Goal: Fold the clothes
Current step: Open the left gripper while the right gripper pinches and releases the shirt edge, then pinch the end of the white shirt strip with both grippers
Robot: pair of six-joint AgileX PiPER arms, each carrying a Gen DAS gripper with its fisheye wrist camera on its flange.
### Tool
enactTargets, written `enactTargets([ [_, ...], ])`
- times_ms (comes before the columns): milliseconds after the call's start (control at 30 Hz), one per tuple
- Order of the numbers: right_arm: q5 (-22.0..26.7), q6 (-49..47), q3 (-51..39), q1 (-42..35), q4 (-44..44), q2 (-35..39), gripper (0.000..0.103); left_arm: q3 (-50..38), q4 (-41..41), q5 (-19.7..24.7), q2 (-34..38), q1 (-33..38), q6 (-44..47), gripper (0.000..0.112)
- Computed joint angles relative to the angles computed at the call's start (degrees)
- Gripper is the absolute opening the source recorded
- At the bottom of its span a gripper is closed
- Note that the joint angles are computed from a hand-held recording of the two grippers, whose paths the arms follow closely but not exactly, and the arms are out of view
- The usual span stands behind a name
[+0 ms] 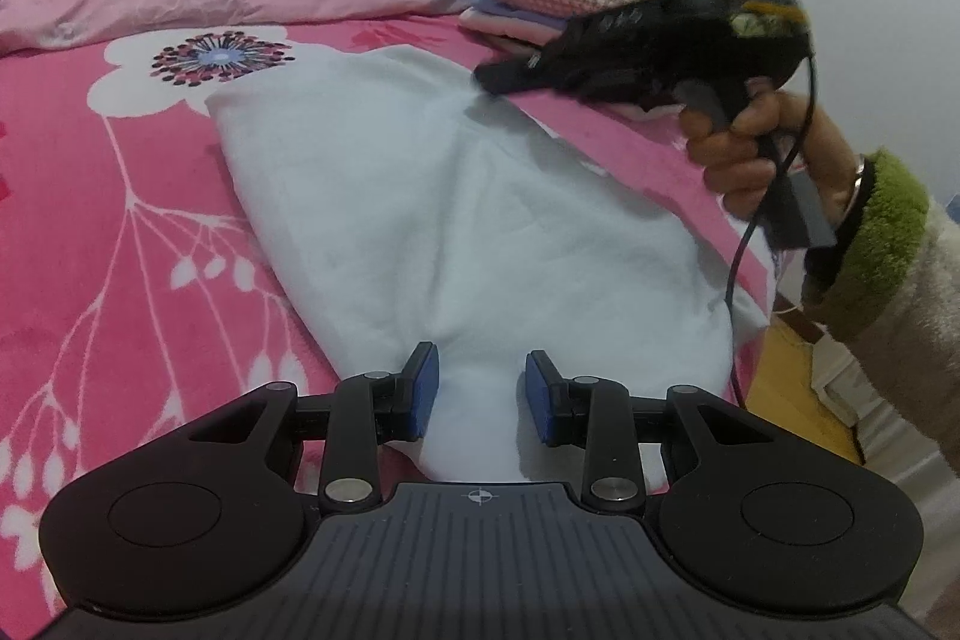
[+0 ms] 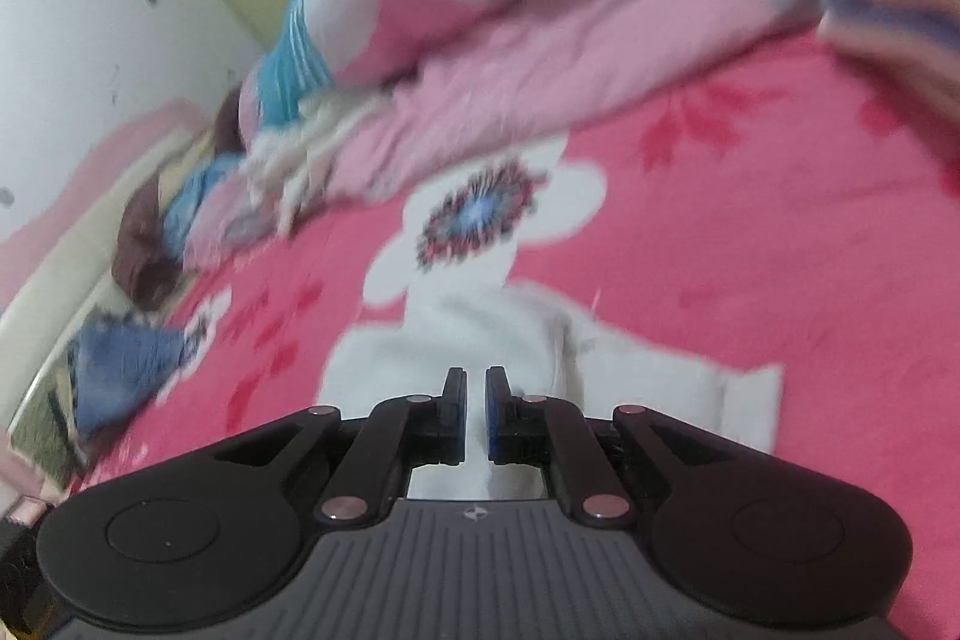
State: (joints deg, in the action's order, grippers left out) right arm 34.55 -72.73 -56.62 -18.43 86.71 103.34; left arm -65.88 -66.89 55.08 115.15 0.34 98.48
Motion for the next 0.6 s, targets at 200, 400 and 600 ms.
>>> enactTargets([
  [200, -10.9, -0.8, 1.7, -2.0, 8.3, -0.7, 0.007, -0.6, 0.3, 1.2, 0.5, 0.5, -0.7, 0.032],
  [400, 9.4, -8.2, 8.6, -7.4, 2.4, -7.1, 0.008, -1.2, 0.6, 2.0, 0.8, 0.7, -1.8, 0.032],
  [600, 4.7, -7.0, 10.5, -7.7, 4.2, -3.0, 0.007, -1.7, 0.6, 3.0, 1.3, 1.2, -2.3, 0.032],
])
